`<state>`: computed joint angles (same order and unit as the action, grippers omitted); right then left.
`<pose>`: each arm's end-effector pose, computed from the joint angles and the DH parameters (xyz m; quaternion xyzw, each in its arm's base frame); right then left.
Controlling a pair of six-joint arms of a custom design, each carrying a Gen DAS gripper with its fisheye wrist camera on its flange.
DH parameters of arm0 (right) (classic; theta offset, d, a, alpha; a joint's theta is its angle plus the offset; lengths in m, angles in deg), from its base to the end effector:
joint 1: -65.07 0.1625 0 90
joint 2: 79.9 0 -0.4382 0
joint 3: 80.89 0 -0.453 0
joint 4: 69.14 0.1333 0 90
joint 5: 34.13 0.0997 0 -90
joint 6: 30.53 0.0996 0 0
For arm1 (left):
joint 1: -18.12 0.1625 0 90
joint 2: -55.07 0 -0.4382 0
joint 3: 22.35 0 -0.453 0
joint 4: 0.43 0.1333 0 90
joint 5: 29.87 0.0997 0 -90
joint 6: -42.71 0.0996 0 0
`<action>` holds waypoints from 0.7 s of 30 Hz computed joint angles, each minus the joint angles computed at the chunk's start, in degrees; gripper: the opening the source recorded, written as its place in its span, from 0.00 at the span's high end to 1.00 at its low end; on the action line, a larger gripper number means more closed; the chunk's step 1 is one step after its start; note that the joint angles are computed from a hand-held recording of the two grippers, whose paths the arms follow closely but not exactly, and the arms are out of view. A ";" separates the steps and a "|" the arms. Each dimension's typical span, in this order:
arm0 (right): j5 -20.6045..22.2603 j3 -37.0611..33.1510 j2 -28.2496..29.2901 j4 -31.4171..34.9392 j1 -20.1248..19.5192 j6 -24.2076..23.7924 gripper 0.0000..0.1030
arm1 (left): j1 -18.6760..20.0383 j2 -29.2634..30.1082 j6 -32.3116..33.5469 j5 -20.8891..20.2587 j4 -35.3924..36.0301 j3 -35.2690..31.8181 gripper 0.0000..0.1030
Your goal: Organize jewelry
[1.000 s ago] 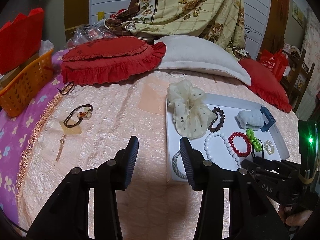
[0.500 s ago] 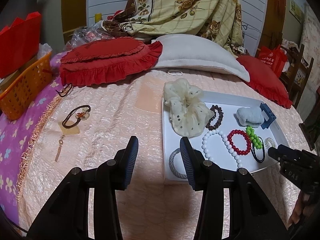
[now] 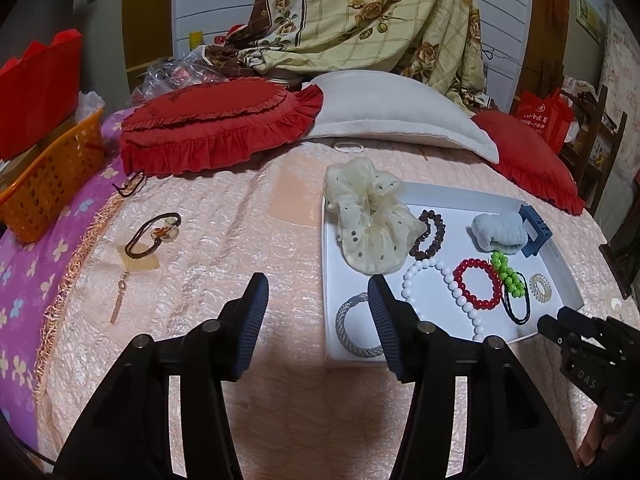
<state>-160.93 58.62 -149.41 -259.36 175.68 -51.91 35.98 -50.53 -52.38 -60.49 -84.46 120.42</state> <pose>0.2219 -0.3809 0.1286 0.2514 -0.8847 0.2453 0.3064 -0.2005 -0.2947 0.2057 0.0177 0.8280 -0.4222 0.3686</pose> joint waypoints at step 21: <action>-1.62 5.54 -2.16 -7.35 2.74 -2.30 0.66 | -2.47 3.98 -5.28 1.54 6.87 -1.50 0.49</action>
